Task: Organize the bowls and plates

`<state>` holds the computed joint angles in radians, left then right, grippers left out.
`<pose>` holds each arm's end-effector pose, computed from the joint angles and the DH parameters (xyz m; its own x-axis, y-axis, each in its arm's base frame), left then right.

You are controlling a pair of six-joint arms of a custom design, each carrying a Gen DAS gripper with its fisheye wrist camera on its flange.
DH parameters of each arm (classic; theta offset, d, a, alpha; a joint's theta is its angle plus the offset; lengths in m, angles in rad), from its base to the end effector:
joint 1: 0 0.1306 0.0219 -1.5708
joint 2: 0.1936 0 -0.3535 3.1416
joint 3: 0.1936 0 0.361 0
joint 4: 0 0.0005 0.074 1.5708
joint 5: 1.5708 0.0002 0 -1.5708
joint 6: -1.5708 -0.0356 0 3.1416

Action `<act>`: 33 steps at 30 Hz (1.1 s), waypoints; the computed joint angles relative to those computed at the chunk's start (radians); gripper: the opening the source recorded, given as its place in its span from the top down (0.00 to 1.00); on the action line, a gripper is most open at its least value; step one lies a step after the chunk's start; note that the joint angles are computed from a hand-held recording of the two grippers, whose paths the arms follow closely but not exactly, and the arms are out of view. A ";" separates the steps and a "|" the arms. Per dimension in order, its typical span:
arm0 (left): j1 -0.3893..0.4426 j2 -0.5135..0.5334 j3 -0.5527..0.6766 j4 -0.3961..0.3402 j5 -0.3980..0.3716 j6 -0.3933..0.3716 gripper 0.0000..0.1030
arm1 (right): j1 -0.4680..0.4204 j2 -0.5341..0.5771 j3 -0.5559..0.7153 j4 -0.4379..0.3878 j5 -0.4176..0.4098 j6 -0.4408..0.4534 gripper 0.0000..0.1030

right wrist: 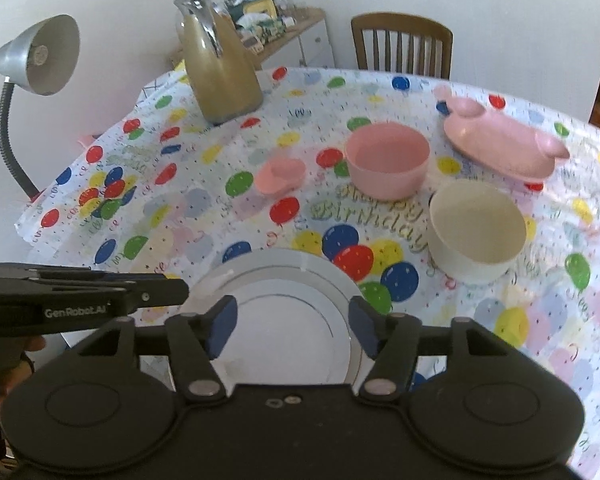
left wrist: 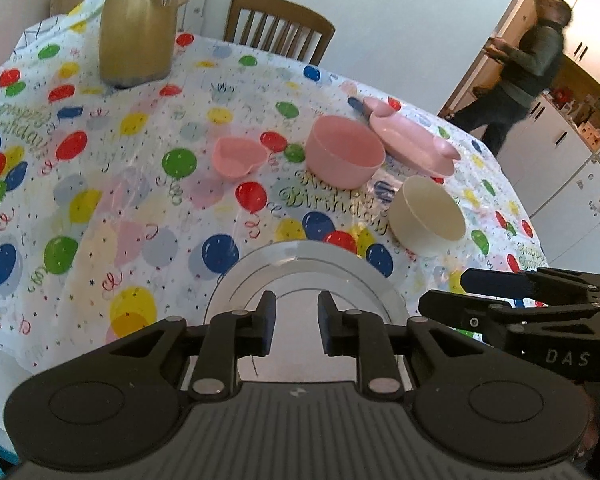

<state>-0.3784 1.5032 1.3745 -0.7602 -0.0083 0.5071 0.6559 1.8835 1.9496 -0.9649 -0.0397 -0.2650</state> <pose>0.4583 -0.1824 0.3497 -0.8077 -0.2015 -0.5541 -0.0317 0.9533 -0.3005 0.4921 0.3798 0.3777 -0.7633 -0.2572 -0.5927 -0.4446 0.8747 0.1930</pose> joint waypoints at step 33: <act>-0.028 0.142 0.268 0.013 -0.212 -0.075 0.22 | -0.048 0.111 0.292 -0.070 0.067 0.211 0.00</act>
